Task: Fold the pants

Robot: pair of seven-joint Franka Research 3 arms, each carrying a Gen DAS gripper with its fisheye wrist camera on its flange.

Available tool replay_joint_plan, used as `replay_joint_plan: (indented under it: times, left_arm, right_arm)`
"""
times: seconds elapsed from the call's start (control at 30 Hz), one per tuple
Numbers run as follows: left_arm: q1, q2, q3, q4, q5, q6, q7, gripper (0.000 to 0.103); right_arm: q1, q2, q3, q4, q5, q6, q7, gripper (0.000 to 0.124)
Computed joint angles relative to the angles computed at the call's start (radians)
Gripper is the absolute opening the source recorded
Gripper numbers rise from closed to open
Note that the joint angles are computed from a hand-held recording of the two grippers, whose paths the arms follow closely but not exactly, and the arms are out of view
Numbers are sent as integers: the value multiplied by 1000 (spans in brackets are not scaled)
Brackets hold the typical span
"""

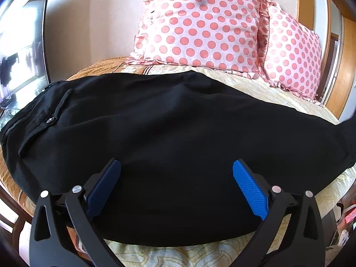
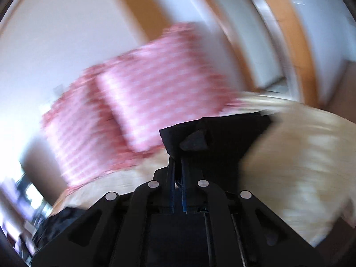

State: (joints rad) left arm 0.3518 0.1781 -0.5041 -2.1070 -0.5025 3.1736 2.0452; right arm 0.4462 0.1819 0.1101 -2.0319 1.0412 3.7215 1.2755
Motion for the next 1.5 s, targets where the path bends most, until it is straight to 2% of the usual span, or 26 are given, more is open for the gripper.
replay_joint_plan:
  times: [0.07, 0.1, 0.17, 0.23, 0.3, 0.37, 0.43, 0.5, 0.6, 0.73, 0.8, 0.83, 0.9, 1.0, 1.07, 1.1, 1.17, 1.2, 1.27, 1.3, 1.33, 1.37, 1.4, 1.43, 1.47, 1.5]
  left_arm:
    - [-5, 2, 5, 2, 2, 2, -14, 101]
    - [-4, 0, 4, 0, 1, 4, -19, 101]
    - [0, 0, 0, 1, -3, 3, -28, 101]
    - [22, 1, -25, 4, -26, 0, -15, 101]
    - [44, 2, -50, 7, -56, -4, 15, 101]
    - [63, 4, -74, 9, -94, -5, 55, 101]
    - [71, 4, -85, 11, -127, -6, 95, 101]
    - [65, 4, -83, 12, -153, -5, 124, 101]
    - [46, 5, -67, 15, -178, -2, 144, 101]
    - [65, 9, -94, 27, -252, -6, 205, 101]
    - [84, 4, -111, 41, -327, -35, 260, 101]
    - [127, -3, -150, 56, -425, -74, 332, 101]
    - [171, -27, -175, 73, -580, -136, 436, 100]
    - [159, -66, -146, 68, -673, -99, 481, 100]
    - [148, -91, -115, 61, -714, -40, 495, 100]
    - [130, -96, -87, 50, -650, -22, 428, 100]
    - [29, -117, 64, -12, -348, 47, 115, 100]
    - [-27, -128, 151, -44, -174, 58, -60, 100]
    - [-116, -148, 326, -94, 177, 77, -408, 100]
    - [-158, -154, 413, -107, 352, 77, -577, 100]
    - [-202, -160, 497, -111, 461, 68, -694, 100]
    - [-232, -163, 546, -111, 500, 59, -742, 100]
    - [-239, -167, 560, -112, 469, 47, -731, 100]
    - [-222, -166, 539, -106, 367, 32, -662, 100]
    - [-179, -163, 484, -93, 196, 12, -529, 100]
    - [-167, -163, 463, -84, 59, -4, -415, 100]
  right_arm:
    - [-7, 60, 30, 92, -172, -97, 51, 5]
    - [-41, 95, 74, 130, -303, -143, 123, 5]
    - [-166, 194, 240, 235, -574, -251, 242, 5]
    - [-219, 303, 349, 352, -740, -397, 273, 5]
    - [-153, 395, 318, 476, -834, -601, 302, 5]
    - [-65, 432, 232, 531, -783, -691, 291, 5]
    - [-61, 440, 228, 530, -744, -697, 283, 5]
    - [-62, 423, 230, 505, -710, -650, 256, 5]
    - [-12, 402, 191, 490, -697, -576, 229, 5]
    - [-54, 428, 282, 527, -675, -546, 141, 5]
    - [7, 429, 211, 548, -699, -602, 132, 5]
    - [22, 430, 194, 553, -706, -639, 124, 5]
    - [12, 439, 214, 556, -686, -677, 93, 5]
    - [16, 426, 218, 526, -658, -674, 56, 5]
    - [35, 415, 198, 510, -658, -666, 42, 5]
    - [53, 412, 175, 504, -665, -671, 47, 6]
    - [114, 405, 95, 505, -710, -715, 76, 9]
    - [121, 400, 88, 496, -742, -708, 86, 16]
    - [59, 394, 180, 495, -706, -732, -15, 30]
    - [10, 391, 249, 487, -665, -731, -83, 31]
    - [-11, 387, 283, 484, -626, -723, -138, 31]
    - [-7, 382, 282, 477, -627, -697, -139, 31]
    - [10, 377, 264, 474, -619, -664, -138, 31]
    - [54, 374, 211, 477, -603, -636, -131, 31]
    - [118, 376, 124, 484, -644, -609, -54, 31]
    - [180, 384, 37, 498, -696, -603, 33, 31]
